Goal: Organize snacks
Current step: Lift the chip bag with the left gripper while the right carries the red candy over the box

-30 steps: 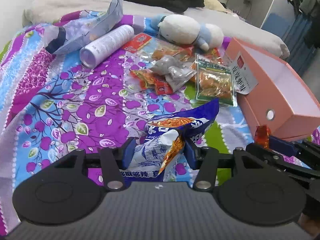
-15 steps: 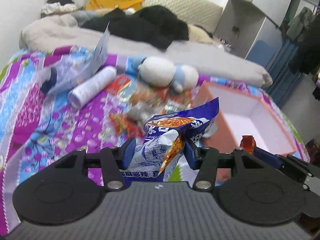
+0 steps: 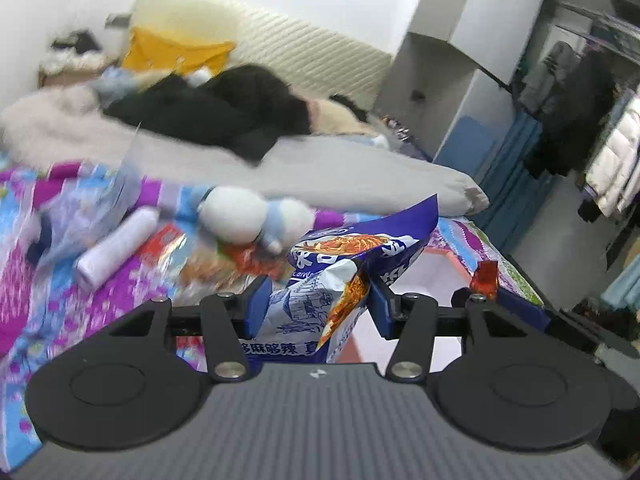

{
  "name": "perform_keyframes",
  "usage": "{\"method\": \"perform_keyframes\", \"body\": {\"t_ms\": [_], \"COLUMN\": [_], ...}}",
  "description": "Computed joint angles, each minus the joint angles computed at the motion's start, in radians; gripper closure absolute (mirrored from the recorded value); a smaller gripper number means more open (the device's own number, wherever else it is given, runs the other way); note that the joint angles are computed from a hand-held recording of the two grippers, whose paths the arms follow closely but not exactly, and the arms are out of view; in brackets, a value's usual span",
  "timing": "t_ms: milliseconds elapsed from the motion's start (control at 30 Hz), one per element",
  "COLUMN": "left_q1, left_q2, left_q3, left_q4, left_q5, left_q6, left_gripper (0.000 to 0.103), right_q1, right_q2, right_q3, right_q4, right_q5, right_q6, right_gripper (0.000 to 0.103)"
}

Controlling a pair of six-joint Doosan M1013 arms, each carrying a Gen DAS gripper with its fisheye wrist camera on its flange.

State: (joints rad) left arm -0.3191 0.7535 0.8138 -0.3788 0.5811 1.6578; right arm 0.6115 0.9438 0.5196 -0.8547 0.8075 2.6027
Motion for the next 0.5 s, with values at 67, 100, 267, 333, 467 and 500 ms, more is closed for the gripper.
{"method": "perform_keyframes", "body": {"t_ms": [67, 100, 267, 333, 467, 500], "left_q1": [-0.012, -0.016, -0.037, -0.045, -0.062, -0.066], "left_q2": [0.008, 0.012, 0.063, 0.092, 0.199, 0.241], "left_q3": [-0.027, -0.039, -0.148, -0.200, -0.386, -0.461], "left_q4": [0.005, 0.000, -0.027, -0.027, 0.001, 0.011], "left_q5": [0.005, 0.008, 0.063, 0.095, 0.212, 0.257], "left_q6": [0.015, 0.023, 0.036, 0.033, 0.003, -0.012], "left_gripper": [0.045, 0.045, 0.045, 0.045, 0.045, 0.045], "right_q1": [-0.006, -0.008, -0.026, -0.036, -0.056, -0.063], "right_q2": [-0.012, -0.018, -0.037, -0.037, -0.025, -0.024], "right_q3": [0.016, 0.024, 0.051, 0.054, 0.045, 0.048], "right_q4": [-0.028, -0.039, -0.087, -0.087, -0.056, -0.044], "right_q5": [0.001, 0.000, 0.014, 0.028, 0.070, 0.075], "right_q6": [0.023, 0.035, 0.084, 0.087, 0.070, 0.070], "right_gripper": [0.062, 0.062, 0.062, 0.062, 0.062, 0.062]}}
